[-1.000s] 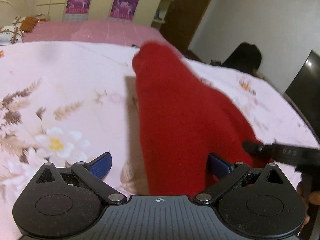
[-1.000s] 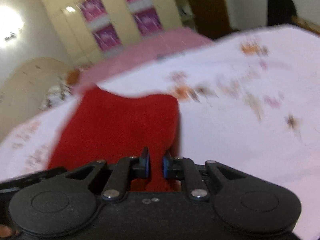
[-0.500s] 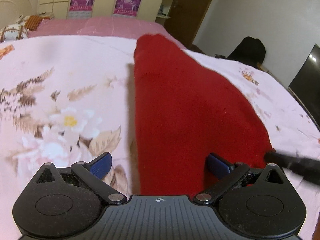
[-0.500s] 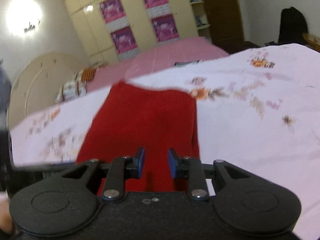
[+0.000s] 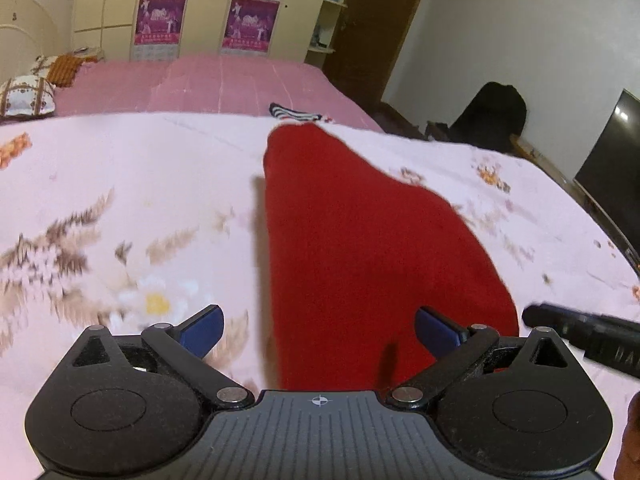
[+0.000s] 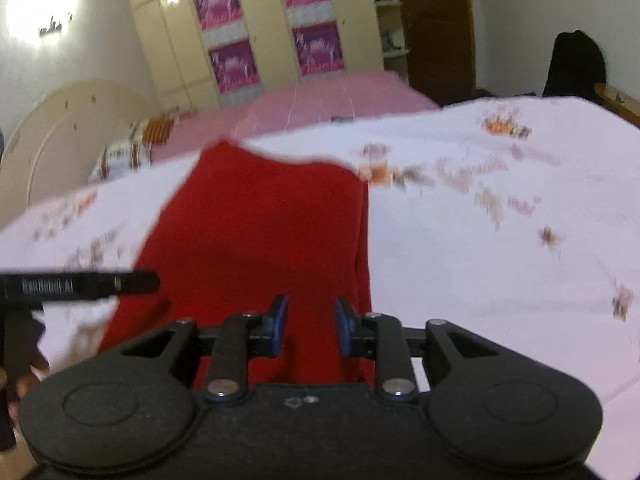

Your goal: Fold small clothes

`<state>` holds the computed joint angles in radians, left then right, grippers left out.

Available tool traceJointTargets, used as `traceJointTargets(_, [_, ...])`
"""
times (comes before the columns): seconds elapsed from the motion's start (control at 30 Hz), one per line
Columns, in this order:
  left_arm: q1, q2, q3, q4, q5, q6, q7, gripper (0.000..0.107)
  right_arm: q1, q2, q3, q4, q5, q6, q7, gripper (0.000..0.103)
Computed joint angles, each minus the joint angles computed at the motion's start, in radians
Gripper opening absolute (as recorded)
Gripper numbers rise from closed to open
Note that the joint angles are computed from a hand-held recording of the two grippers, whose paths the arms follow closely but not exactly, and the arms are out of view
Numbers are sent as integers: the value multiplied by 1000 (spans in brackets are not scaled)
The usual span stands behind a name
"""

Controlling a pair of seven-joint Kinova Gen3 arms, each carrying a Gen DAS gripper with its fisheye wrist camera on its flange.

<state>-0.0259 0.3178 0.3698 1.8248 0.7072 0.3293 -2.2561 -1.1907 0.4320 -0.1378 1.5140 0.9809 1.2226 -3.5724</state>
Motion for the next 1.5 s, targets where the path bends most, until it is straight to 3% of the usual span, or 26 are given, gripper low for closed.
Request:
traceJointTargets(0.33, [165,115,-135,-197,-232,29,283,101,94,35,56,-63,55,-70,86,31])
traceJointTargets(0.53, [180,197,-128,-296,-330,48,378,101,155,65,84,-77,33,-149,123,31])
traceJointTargets(0.7, [167,261,-98,-349,-356,66,420,101,202,136,88,-118,-58,-145,220,35])
traceJointTargets(0.8, [168,273,-86,-346,-365,49,427,103,165,143,144,-76,-56,-166,169,42])
traceJointTargets(0.9, [162,277,-75,-345,-370,47,435,103,175,113,147,-29,-58,-214,105,47])
traceJointTargets(1.03, [171,262,-85,-338,-386,48,454,103,164,114,138,-62,-63,-164,155,47])
traceJointTargets(1.17, [138,237,-56,-304,-372,39,440,103,122,93,142,-56,-19,-127,104,47])
traceJointTargets(1.33, [73,190,8,-221,-332,1,378,103,79,72,111,-54,26,-74,71,47])
traceJointTargets(1.5, [-47,134,113,-102,-254,-46,273,103,49,80,73,-69,22,-28,130,47])
